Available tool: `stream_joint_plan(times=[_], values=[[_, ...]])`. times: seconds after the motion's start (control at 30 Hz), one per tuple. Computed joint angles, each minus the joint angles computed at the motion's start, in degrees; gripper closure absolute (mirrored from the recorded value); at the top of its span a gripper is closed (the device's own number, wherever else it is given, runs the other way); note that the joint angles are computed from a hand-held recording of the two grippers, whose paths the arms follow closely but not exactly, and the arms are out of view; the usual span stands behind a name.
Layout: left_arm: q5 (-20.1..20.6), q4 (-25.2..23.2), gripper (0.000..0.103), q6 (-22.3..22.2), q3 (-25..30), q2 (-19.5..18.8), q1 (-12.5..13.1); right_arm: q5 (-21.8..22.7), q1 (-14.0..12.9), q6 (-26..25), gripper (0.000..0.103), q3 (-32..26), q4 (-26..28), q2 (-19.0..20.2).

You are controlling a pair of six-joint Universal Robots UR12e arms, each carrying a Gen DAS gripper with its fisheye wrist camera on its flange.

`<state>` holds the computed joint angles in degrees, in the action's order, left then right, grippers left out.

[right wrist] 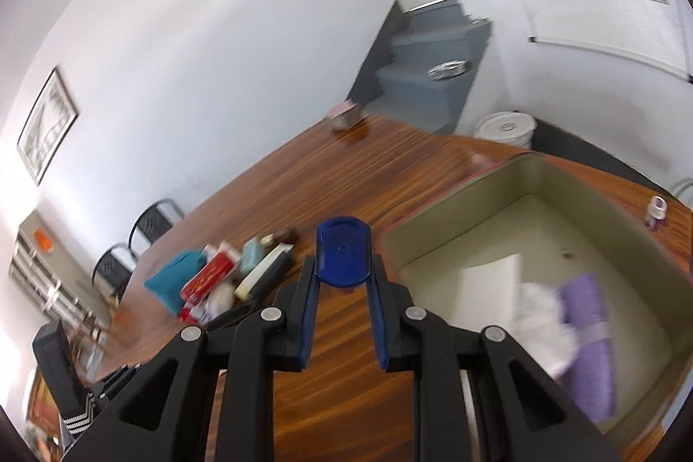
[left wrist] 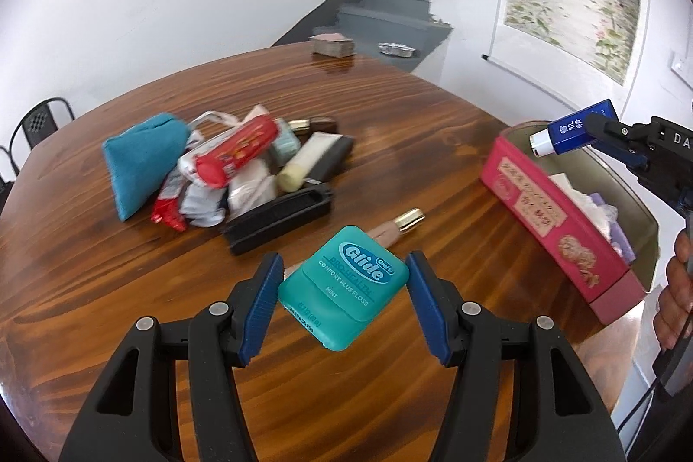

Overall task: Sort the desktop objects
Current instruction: 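Carry the blue bottle with the right gripper into the red box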

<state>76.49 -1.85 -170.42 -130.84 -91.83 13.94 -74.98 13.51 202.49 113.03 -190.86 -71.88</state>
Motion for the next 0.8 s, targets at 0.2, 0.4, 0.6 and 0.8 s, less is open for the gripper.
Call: stream_joint_plan(times=[0.2, 0.4, 0.6, 0.8], values=[[0.5, -0.2, 0.041, 1.0, 1.0, -0.3, -2.8, -3.1, -1.9, 1.7, 0.079, 1.9, -2.2, -0.8], [1.0, -0.5, 0.041, 1.6, 2.0, -0.6, -5.3, -3.7, -3.4, 2.6, 0.079, 2.2, -1.6, -0.4], [1.4, -0.9, 0.041, 2.6, 3.0, -1.1, -7.5, -1.4, -5.1, 2.7, 0.079, 2.4, 0.7, -0.5], [1.5, -1.3, 0.041, 3.4, 3.8, -1.5, -9.0, -0.8, -6.0, 3.2, 0.075, 3.3, 0.4, -0.8]])
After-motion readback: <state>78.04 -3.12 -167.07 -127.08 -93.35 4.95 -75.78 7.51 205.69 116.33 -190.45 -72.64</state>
